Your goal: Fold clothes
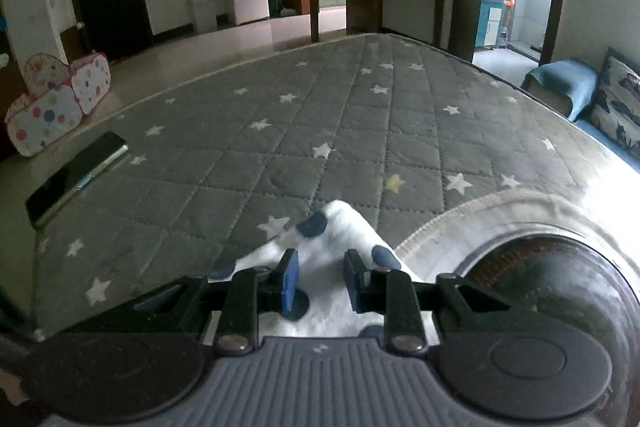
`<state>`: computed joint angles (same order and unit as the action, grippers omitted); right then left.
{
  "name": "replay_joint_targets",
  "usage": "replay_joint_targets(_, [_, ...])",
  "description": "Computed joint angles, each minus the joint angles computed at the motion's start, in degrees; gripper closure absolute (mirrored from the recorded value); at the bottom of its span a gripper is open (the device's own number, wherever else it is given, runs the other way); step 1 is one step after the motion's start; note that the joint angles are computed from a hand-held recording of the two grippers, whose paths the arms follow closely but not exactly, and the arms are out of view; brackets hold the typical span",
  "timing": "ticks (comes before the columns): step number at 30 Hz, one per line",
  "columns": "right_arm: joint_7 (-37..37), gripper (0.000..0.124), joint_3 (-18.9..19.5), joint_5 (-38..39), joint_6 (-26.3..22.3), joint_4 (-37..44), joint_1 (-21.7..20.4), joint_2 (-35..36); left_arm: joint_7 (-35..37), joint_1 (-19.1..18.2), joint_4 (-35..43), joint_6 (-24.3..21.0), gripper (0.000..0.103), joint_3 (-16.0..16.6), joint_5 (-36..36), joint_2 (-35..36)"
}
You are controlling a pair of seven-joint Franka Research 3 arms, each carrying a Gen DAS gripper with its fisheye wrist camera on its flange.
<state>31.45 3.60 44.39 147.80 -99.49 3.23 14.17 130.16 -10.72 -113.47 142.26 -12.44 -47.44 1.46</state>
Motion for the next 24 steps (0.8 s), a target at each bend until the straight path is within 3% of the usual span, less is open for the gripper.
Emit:
replay_joint_targets(6, [2.2,0.099,0.5,-1.2,1.5,2.3,0.2,1.8,-0.2,0.0,-0.1,-0.2,0.064,0.0,-0.5,-0.2])
replay_joint_targets(11, [-1.8,0.099,0.3,0.8,-2.4,-2.5,-0.7,-3.7,0.3,0.2,-0.2,-0.2,0.062,0.2,-1.4,-0.2])
replay_joint_targets(17, [-7.2,0.099,-1.1,3.4,-7.2,-9.3,1.2,-9.7,0.4,0.0,-0.6,0.6,0.061,0.1,-1.6,-0.3])
replay_joint_targets(24, [-8.9,0.099,-2.5,7.5,-8.3,-12.0,3.0,-12.7,0.0,-0.1,-0.8,1.0,0.06,0.1,-1.5,-0.3])
